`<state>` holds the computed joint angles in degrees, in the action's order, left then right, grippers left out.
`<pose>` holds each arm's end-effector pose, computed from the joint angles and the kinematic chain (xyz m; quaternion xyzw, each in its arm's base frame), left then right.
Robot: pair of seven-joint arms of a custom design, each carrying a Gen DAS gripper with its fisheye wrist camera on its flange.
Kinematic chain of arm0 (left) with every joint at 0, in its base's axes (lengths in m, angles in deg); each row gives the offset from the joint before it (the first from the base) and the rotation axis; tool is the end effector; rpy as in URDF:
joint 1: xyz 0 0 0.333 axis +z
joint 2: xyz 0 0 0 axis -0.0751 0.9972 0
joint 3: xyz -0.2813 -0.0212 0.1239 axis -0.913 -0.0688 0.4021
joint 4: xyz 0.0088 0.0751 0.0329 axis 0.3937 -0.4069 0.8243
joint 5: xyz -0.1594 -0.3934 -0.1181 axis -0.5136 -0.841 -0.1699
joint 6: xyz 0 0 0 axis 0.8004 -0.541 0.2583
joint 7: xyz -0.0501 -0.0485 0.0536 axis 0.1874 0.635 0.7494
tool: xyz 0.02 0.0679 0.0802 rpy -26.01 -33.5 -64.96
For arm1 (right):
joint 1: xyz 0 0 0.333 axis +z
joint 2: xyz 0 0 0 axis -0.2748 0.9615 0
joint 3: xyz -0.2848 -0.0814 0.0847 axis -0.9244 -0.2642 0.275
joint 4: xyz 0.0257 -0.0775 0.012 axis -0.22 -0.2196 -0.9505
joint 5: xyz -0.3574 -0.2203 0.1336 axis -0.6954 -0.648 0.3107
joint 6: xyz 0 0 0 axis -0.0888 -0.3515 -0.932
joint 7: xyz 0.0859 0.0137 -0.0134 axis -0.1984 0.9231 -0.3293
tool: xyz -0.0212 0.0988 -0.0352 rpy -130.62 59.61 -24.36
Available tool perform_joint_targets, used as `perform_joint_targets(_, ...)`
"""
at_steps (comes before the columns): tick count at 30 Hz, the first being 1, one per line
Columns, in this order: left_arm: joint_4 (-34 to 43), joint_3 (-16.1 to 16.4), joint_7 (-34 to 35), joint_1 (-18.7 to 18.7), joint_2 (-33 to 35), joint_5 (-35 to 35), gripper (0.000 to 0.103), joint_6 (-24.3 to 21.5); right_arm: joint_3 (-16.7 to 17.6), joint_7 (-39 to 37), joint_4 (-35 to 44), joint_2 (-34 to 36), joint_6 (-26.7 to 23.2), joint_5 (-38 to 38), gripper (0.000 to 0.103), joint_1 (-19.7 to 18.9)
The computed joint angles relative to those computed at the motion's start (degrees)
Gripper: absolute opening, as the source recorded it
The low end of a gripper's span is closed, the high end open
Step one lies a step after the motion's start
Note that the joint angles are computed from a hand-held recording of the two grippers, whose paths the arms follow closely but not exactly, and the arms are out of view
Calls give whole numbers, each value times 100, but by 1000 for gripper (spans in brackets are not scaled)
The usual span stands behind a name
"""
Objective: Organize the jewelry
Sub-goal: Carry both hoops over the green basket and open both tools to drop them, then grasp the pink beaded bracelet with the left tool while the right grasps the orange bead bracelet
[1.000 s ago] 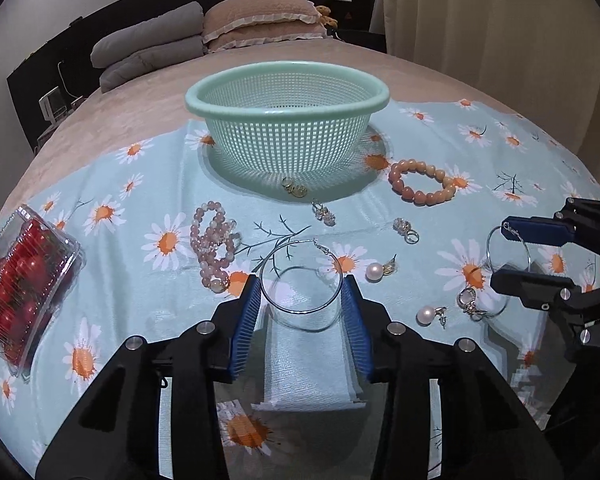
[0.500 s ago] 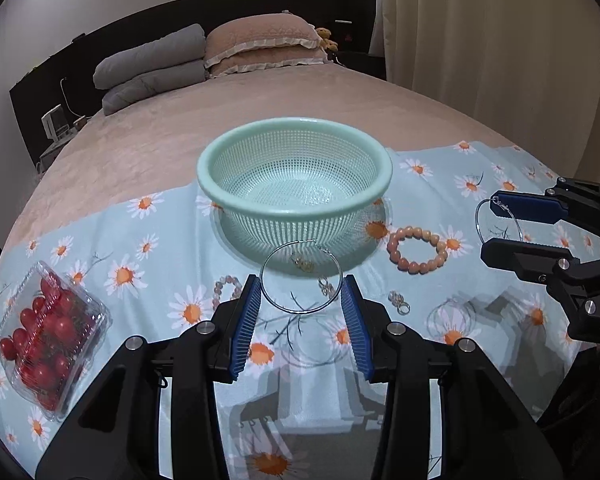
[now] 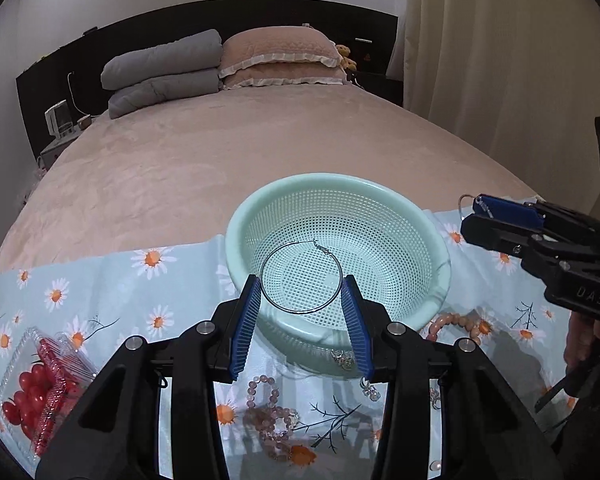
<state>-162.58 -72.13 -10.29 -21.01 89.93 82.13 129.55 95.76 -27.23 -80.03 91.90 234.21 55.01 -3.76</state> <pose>0.6542 -0.3362 0.3942 -0.5472 0.7261 -0.3427 0.2364 0.6551 0.2268 0.3971 -0.7182 0.5112 -0.1917 0.4313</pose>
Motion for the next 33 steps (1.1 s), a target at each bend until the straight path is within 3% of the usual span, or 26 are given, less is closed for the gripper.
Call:
perform_joint_targets(4,64,-106,218,92,117,-148,43,-40,-8,204,190,247,-62,-4,41,18)
perform_joint_targets(8,-10,15,97,-13,48,-52,43,8,-113,493,157,294,17,-348,41,170)
perform_joint_targets(14,-52,28,-5,-6,41,-1,43,137,92,535,139,344,135,-529,41,40)
perform_joint_targets(20,-12,5,94,17,83,-40,45,68,-367,1386,27,383,492,-1371,44,522)
perform_joint_targets(22,-4,318,-299,-239,38,274,70,49,-153,1469,5,395,661,-1394,62,331)
perform_joint_targets(23,-30,548,-643,-412,-14,570,74,96,-15,1467,-10,398,784,-1389,64,212)
perform_joint_targets(25,-72,763,-1148,-554,-116,1024,85,94,-340,1771,-79,362,955,-1547,74,494)
perform_joint_targets(28,-153,741,-1558,-451,-221,1304,93,88,-403,2018,-190,295,1046,-1704,81,491)
perform_joint_targets(31,-240,338,-1218,-53,-230,922,95,11,-1144,2459,-283,238,927,-1886,83,1097)
perform_joint_targets(33,-271,262,-1120,32,-209,798,95,-20,-1400,2681,-358,196,864,-2034,84,1289)
